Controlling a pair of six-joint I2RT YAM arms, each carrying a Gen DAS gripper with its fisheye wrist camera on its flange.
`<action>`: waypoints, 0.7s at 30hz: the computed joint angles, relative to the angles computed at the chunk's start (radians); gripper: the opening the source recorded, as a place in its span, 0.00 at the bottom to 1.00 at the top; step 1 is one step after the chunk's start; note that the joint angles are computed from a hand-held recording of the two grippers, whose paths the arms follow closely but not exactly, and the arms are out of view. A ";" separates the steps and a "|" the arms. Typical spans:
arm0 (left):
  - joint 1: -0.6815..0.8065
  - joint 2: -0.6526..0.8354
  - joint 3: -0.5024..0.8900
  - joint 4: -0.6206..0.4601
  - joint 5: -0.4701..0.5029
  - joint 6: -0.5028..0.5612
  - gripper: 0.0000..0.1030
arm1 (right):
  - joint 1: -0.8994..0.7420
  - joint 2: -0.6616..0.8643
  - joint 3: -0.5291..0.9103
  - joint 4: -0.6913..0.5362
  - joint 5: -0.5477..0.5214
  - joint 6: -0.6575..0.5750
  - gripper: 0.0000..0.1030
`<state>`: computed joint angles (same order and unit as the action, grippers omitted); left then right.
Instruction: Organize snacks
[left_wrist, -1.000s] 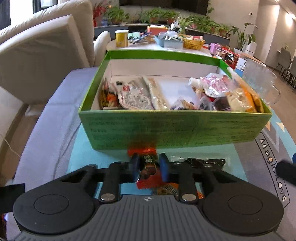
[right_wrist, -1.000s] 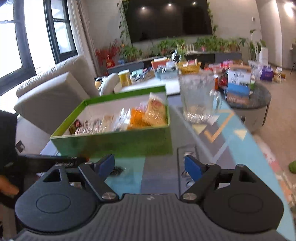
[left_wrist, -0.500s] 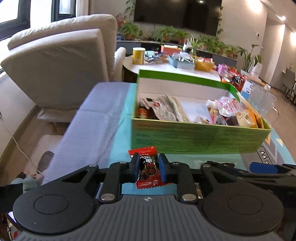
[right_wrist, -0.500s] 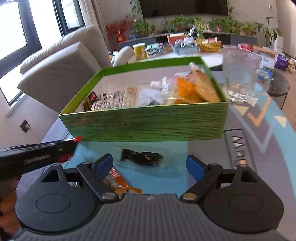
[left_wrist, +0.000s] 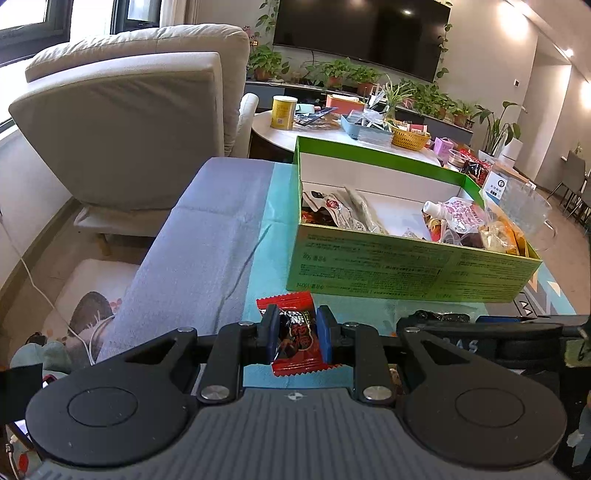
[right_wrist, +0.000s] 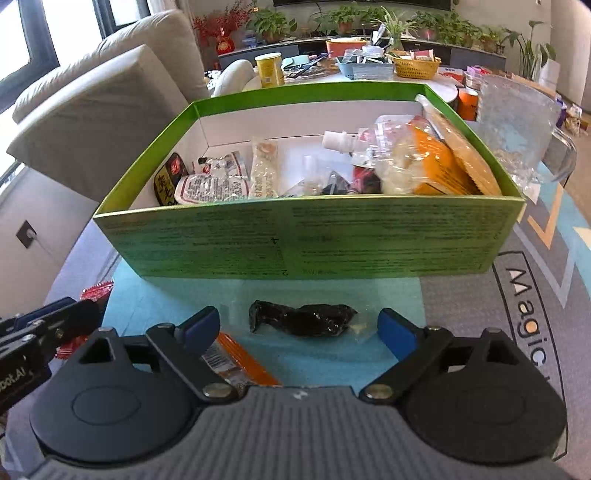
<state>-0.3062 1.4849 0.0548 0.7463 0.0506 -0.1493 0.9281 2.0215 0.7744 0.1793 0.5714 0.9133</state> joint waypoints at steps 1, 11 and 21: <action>0.000 0.006 -0.002 0.009 0.001 0.000 0.20 | 0.000 0.003 0.008 -0.014 -0.005 -0.020 0.85; -0.005 -0.021 -0.012 -0.004 0.000 0.004 0.20 | -0.005 0.011 -0.008 -0.027 0.021 -0.065 0.85; -0.077 -0.091 -0.017 -0.063 -0.056 -0.013 0.20 | 0.017 -0.123 -0.213 0.063 0.050 -0.069 0.58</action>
<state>-0.3831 1.3941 0.0377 0.6833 -0.0058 -0.1625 0.9454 1.8980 0.5611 0.2421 0.6214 0.8441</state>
